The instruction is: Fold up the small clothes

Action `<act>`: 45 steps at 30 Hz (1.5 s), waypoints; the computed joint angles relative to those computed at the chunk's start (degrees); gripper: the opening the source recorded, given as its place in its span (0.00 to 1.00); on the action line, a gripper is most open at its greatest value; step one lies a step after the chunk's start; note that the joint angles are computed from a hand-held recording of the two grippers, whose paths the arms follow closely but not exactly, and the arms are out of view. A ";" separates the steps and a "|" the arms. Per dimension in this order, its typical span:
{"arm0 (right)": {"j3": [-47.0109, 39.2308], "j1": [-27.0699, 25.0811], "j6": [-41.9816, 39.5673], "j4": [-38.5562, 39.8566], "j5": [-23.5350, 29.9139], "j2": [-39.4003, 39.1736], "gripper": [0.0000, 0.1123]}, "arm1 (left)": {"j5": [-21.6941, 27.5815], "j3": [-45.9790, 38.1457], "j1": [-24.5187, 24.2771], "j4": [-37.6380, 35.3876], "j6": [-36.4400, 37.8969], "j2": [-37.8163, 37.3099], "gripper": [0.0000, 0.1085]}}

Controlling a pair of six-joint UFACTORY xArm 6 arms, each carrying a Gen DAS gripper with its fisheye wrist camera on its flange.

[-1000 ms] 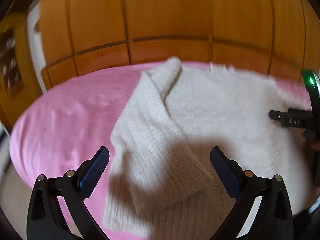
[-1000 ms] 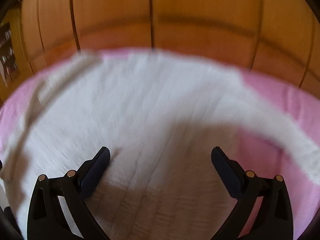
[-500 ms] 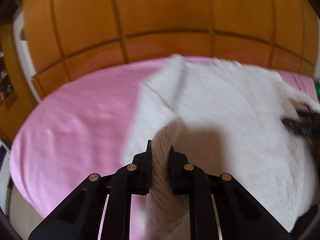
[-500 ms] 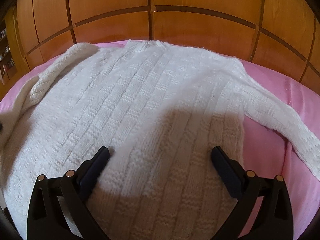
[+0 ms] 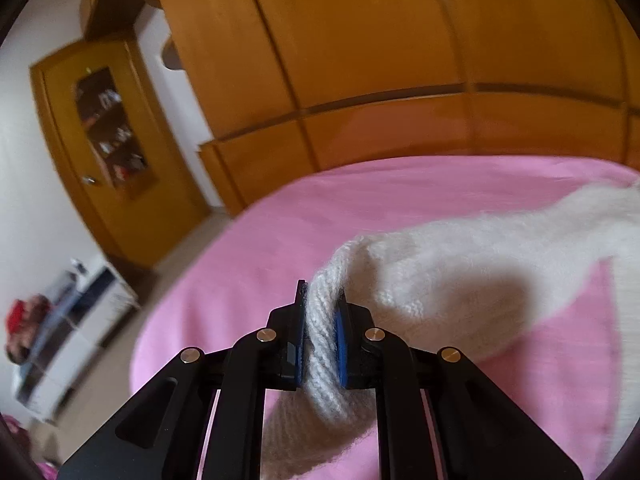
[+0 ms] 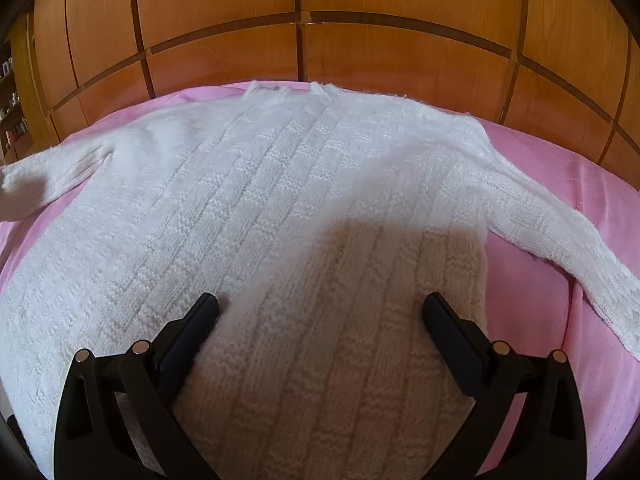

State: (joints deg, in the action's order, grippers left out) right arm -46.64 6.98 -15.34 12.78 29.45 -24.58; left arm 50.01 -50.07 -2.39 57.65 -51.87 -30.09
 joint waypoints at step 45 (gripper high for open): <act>7.62 -28.47 -15.53 37.96 42.12 -18.02 0.29 | -16.20 23.03 -28.21 -49.90 15.29 -18.70 0.07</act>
State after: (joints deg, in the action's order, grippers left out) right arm -39.02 -21.50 -30.87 50.74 71.57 -42.60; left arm 33.81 -27.04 -30.60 7.75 -36.58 -48.79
